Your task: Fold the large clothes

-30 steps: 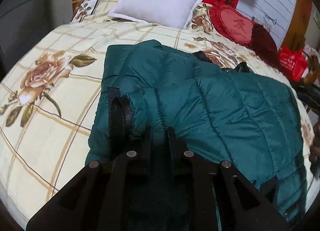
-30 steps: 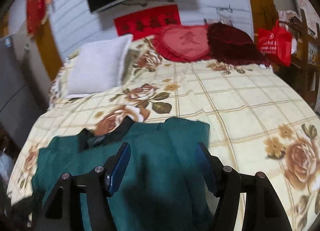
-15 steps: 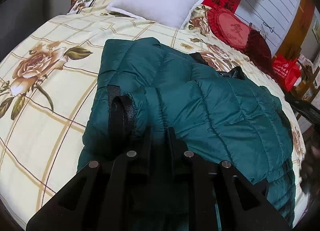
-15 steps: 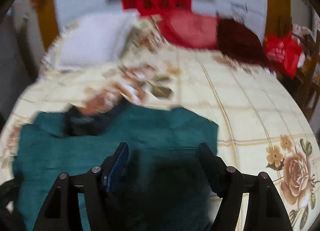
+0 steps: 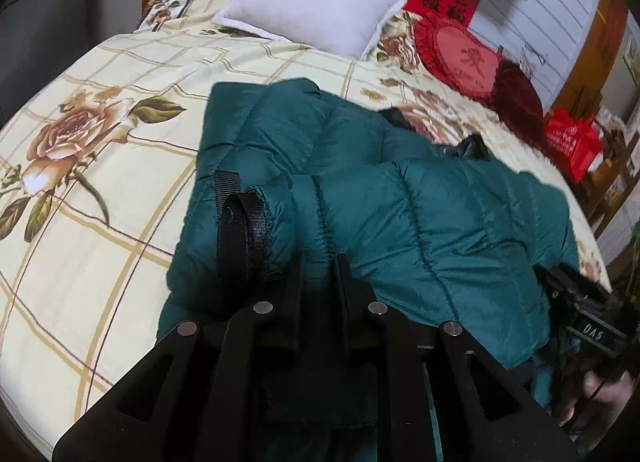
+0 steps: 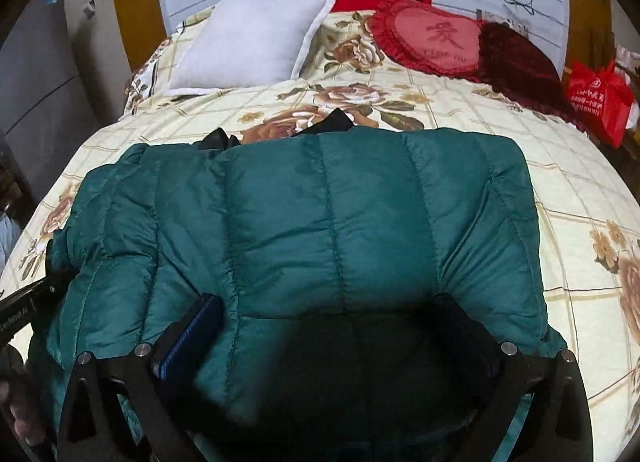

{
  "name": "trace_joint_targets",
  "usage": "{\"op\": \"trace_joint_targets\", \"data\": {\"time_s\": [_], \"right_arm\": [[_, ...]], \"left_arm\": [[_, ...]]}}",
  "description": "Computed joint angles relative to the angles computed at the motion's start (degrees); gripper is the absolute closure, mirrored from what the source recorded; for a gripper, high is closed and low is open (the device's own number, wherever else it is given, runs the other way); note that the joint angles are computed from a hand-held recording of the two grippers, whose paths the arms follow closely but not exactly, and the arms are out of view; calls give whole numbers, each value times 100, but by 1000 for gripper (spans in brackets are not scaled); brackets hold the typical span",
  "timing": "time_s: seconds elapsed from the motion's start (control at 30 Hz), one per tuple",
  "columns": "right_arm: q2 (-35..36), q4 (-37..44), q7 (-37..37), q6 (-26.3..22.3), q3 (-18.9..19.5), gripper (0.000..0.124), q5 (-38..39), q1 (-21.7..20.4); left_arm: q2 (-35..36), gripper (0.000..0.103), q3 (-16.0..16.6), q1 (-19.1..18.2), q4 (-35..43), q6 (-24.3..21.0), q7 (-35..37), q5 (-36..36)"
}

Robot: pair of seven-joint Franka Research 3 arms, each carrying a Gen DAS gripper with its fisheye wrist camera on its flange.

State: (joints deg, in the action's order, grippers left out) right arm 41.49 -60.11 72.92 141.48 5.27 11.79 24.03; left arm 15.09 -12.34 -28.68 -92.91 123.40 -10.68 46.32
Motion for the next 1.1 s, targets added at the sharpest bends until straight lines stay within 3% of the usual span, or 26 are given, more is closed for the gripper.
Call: {"op": "trace_joint_targets", "data": {"time_s": [0.13,0.23,0.3,0.37,0.4,0.47,0.6,1.1], "right_arm": [[-453,-640,308,514,-186,21,-197,176],[-779,-1037,429,898,-205,21,-304,206],[-786,-991,416,705,-101,21,-227,123],[-512,-549,477,34,-69,21,-205,90],[-376,-457,503,-145,31,21,-318,27],[-456,-732,315,214,-25,21,-184,67],[-491,-847,373,399,-81,21,-247,128],[-556,-983,330,498,-47,21,-192,92]], "left_arm": [[5,89,17,-339,324,-619,-211,797],[108,89,-27,-375,471,-365,105,1089],[323,89,-96,-197,602,58,676,560],[574,89,-126,-78,728,145,1187,-136],[585,89,-57,-119,699,197,1208,-144],[531,89,54,-184,601,309,1148,-80],[431,89,118,-162,432,544,1027,-150],[696,89,187,-422,879,-39,1230,19]]}}
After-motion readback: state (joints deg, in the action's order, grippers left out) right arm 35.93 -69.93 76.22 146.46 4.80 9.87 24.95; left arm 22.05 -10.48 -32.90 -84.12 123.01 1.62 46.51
